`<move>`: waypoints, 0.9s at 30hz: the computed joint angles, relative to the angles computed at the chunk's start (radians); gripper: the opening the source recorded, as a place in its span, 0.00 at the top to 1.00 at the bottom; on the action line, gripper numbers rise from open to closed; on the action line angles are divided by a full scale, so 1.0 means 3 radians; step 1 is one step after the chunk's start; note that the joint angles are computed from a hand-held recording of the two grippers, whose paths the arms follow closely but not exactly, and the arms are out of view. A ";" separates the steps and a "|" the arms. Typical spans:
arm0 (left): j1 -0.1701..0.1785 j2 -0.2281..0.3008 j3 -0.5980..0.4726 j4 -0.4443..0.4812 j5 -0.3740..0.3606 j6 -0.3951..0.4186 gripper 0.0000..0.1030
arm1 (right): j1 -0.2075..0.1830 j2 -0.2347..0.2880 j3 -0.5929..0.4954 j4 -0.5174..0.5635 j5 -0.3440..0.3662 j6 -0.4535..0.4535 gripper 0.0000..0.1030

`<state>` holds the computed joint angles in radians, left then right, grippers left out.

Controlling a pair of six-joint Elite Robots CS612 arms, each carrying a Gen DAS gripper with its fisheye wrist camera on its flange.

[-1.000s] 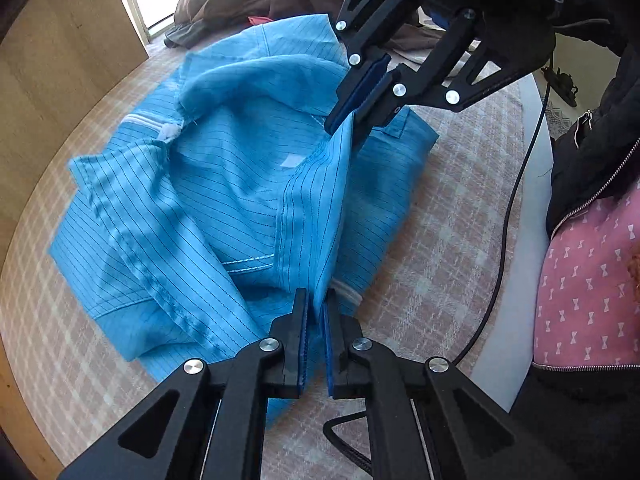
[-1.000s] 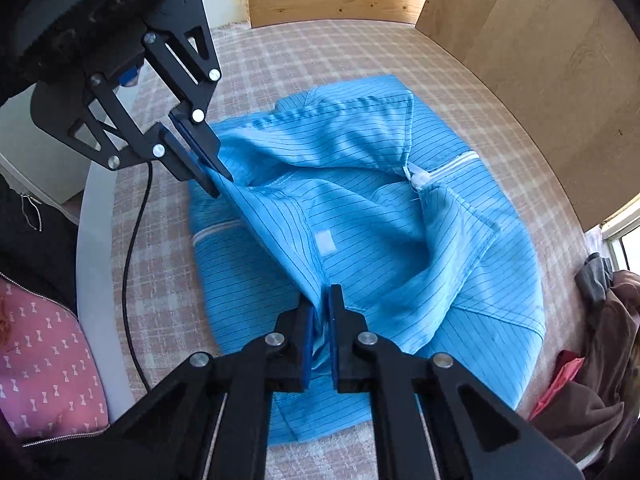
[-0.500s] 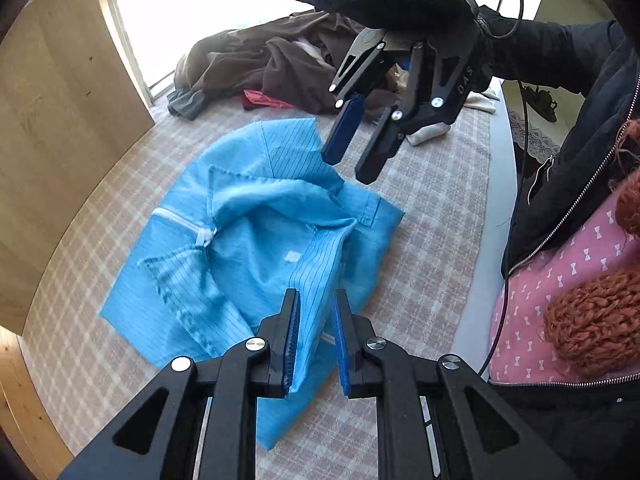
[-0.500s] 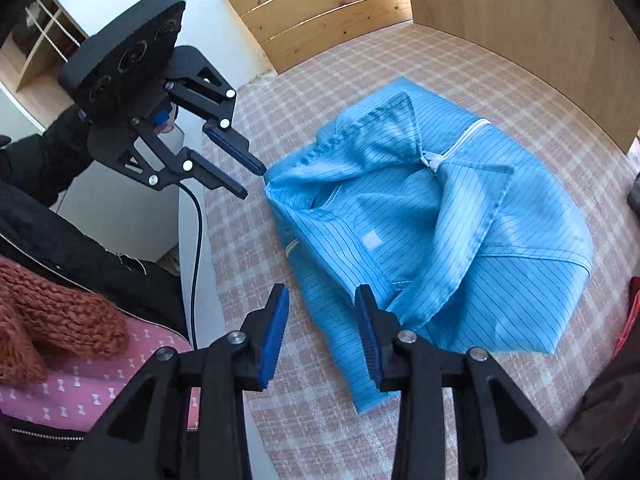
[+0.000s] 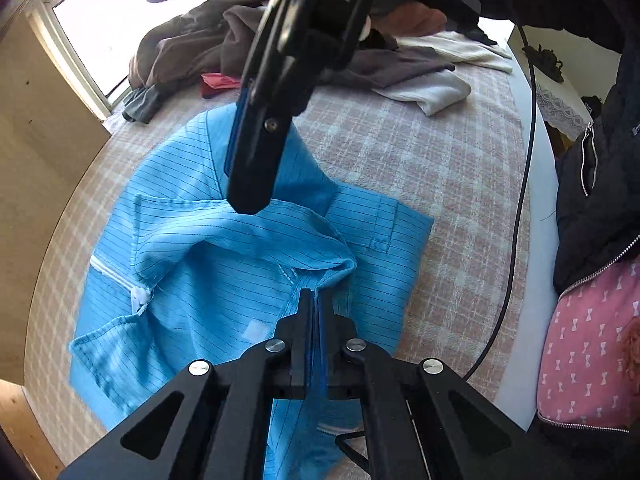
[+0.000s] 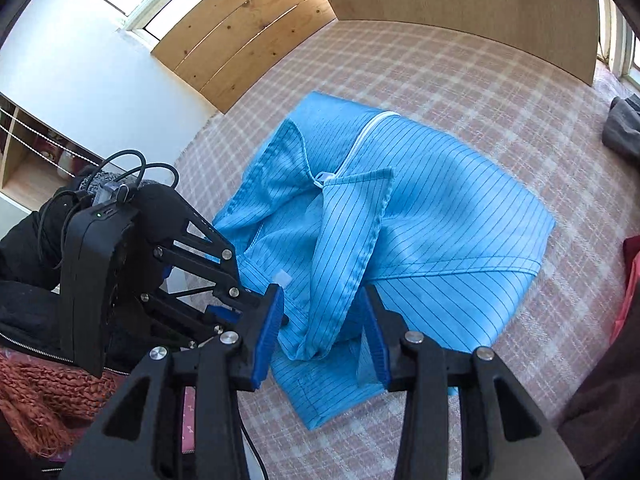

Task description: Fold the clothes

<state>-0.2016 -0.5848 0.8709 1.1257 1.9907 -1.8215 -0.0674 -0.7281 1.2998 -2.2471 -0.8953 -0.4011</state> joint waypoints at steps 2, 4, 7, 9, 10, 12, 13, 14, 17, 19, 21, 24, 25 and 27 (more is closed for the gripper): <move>0.0062 -0.0039 0.0009 -0.0073 0.0124 -0.0218 0.98 | -0.0012 0.0006 0.0011 0.0040 0.0051 0.0022 0.62; 0.0139 0.0016 -0.0136 0.0029 0.0330 -0.0444 0.98 | -0.0045 0.0007 0.0050 0.0052 0.0237 0.0088 0.62; 0.0221 0.0076 -0.0287 0.0054 0.0570 -0.0836 0.98 | -0.0141 -0.0024 0.0224 -0.0039 0.0835 0.0259 0.62; 0.0241 0.0069 -0.0289 0.0000 0.0609 -0.0939 0.98 | -0.0160 -0.0054 0.0347 -0.0262 0.0980 0.0418 0.62; 0.0235 0.0048 -0.0255 -0.0044 0.0568 -0.0935 0.98 | -0.0166 -0.0067 0.0406 -0.0388 0.1035 0.0507 0.62; 0.0218 0.0002 -0.0179 -0.0135 0.0469 -0.0908 0.98 | -0.0157 -0.0103 0.0473 -0.0545 0.1039 0.0553 0.62; 0.0211 -0.0021 -0.0141 -0.0170 0.0433 -0.0871 0.98 | -0.0145 -0.0116 0.0479 -0.0564 0.1019 0.0530 0.62; 0.0204 -0.0044 -0.0103 -0.0203 0.0399 -0.0830 0.98 | -0.0123 -0.0130 0.0466 -0.0549 0.0942 0.0495 0.62; 0.0191 -0.0084 -0.0038 -0.0234 0.0375 -0.0731 0.98 | -0.0049 -0.0171 0.0406 -0.0479 0.0658 0.0390 0.62; 0.0184 -0.0103 -0.0012 -0.0254 0.0361 -0.0703 0.98 | 0.0007 -0.0171 0.0338 -0.0404 0.0492 0.0299 0.62; 0.0177 -0.0121 0.0007 -0.0283 0.0332 -0.0680 0.98 | 0.0067 -0.0165 0.0282 -0.0315 0.0273 0.0128 0.62; 0.0176 -0.0144 0.0033 -0.0282 0.0330 -0.0632 0.98 | 0.0115 -0.0148 0.0236 -0.0223 0.0095 0.0011 0.94; 0.0176 -0.0151 0.0044 -0.0281 0.0326 -0.0606 0.98 | 0.0129 -0.0142 0.0220 -0.0194 0.0040 -0.0023 0.94; 0.0187 -0.0147 0.0035 -0.0225 0.0337 -0.0553 0.98 | 0.0157 -0.0133 0.0196 -0.0154 -0.0046 -0.0101 0.95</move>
<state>-0.1456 -0.6288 0.8813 1.0582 2.0919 -1.9874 -0.0204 -0.7680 1.3587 -2.2935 -0.9091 -0.4313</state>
